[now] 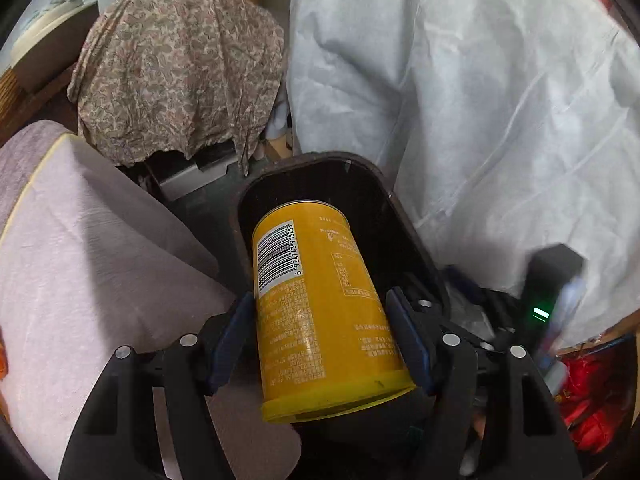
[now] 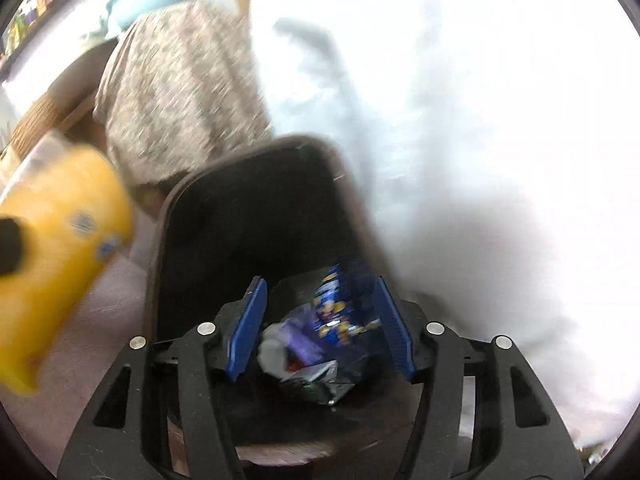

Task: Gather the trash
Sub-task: 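Carry the can and carton to the black bin and open both tools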

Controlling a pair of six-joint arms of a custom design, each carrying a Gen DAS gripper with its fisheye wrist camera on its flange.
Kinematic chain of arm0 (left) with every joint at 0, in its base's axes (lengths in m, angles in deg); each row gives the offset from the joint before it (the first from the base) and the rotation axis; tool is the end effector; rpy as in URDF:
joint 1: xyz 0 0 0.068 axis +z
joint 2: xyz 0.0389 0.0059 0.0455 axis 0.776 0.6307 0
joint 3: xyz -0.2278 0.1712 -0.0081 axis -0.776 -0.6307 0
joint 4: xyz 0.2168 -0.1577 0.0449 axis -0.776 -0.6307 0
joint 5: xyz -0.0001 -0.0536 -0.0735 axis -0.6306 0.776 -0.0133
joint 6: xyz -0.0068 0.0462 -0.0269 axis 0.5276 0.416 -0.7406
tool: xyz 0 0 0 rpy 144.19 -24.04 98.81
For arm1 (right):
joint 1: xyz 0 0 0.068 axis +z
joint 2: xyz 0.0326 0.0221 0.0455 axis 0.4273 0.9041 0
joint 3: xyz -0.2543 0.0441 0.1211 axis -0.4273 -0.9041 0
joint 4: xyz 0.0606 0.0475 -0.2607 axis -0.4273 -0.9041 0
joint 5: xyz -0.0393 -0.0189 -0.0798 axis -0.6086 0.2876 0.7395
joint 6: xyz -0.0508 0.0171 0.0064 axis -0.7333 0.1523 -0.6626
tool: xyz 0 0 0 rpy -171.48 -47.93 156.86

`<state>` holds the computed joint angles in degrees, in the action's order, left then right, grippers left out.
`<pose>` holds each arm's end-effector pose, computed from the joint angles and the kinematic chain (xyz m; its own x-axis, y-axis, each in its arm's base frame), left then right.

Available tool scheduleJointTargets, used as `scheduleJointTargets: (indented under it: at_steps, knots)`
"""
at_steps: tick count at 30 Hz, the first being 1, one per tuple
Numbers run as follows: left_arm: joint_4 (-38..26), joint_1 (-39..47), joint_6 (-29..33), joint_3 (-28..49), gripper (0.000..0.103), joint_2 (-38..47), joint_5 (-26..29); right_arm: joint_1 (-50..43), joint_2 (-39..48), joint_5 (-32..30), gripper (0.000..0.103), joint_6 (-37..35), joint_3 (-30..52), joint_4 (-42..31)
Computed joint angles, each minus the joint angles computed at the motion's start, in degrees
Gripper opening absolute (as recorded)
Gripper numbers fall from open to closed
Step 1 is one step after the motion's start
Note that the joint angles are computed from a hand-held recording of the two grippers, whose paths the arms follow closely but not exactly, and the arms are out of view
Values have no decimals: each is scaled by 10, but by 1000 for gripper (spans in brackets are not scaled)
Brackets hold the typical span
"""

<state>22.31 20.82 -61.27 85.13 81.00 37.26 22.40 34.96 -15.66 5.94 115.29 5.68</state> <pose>0.2386 -0.1347 0.3515 -0.8898 0.0690 -0.4511 0.1304 0.9857 -0.1065 0.2161 -0.0074 0.2596 -0.7819 0.1173 -0.6122 0.0516 0.9910 0.1239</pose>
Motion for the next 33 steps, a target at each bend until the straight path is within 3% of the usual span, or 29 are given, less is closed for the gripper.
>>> scheduleJointTargets:
  at_steps: [6,13,16,21,27,29,33]
  knots:
    - [12,-9,-2,1,67,63,18,-47,-87,24,66,-23,-26,-20]
    - [44,-10,11,-12,68,79,33,-121,-149,-31,66,-49,-52,-65]
    - [46,-2,8,-14,77,64,37,-125,-177,-27,67,-45,-64,-76]
    - [36,-10,1,-7,79,23,31,-147,-189,-47,67,-37,-67,-95]
    - [8,-47,16,-15,88,-97,-9,-62,-235,-7,67,8,-45,-135]
    - [-13,-65,16,-17,93,-149,-35,-12,-248,24,82,36,-28,-151]
    - [-65,-87,7,-13,97,-233,-75,131,-268,109,89,106,21,-183]
